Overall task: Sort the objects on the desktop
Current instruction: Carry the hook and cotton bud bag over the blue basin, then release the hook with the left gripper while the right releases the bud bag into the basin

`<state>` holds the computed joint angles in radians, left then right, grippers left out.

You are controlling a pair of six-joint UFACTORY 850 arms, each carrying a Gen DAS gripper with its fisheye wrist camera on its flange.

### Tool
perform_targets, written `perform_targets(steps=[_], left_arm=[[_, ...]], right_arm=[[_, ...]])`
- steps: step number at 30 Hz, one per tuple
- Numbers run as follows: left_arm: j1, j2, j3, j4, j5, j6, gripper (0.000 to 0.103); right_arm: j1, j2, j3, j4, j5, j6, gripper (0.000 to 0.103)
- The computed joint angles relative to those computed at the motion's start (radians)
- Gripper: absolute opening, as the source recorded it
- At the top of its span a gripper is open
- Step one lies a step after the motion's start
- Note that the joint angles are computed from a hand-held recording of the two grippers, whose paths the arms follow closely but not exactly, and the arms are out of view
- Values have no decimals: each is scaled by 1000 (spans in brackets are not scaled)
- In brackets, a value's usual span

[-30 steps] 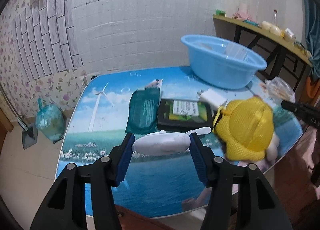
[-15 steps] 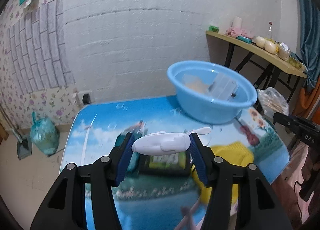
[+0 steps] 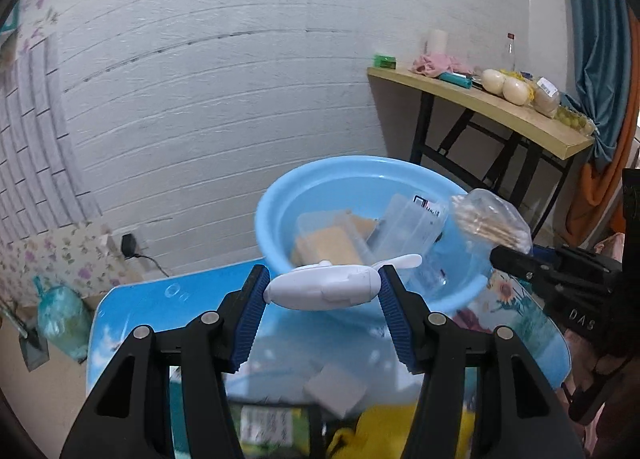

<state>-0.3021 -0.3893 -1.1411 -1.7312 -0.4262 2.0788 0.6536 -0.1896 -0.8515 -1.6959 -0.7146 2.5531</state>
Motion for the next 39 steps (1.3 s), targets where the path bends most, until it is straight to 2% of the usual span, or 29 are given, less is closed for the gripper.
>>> perform_targets(steps=[8, 14, 18, 21, 24, 27, 29, 31, 39], left_arm=[[-67, -77, -88, 115, 47, -110, 56], [-92, -113, -125, 210, 74, -193, 56], [-101, -121, -134, 256, 86, -237, 56], [-102, -114, -128, 276, 94, -253, 56], [-100, -101, -115, 269, 106, -250, 62], [-94, -88, -104, 312, 105, -299, 68], [-92, -83, -105, 397, 107, -392, 80], [-86, -74, -105, 482, 108, -496, 81], [-48, -17, -69, 592, 105, -670, 90]], right_arm=[[-56, -33, -1, -97, 38, 71, 23], [-94, -49, -9, -164, 64, 115, 23], [-110, -51, -11, -190, 87, 158, 27], [-106, -58, -24, -155, 86, 119, 32], [-98, -55, -28, -134, 81, 97, 39], [-89, -46, -23, -113, 75, 90, 42], [-79, -40, -25, -79, 71, 64, 42], [-66, -34, -27, -46, 62, 39, 42], [-22, -19, -54, 136, 46, -110, 43]])
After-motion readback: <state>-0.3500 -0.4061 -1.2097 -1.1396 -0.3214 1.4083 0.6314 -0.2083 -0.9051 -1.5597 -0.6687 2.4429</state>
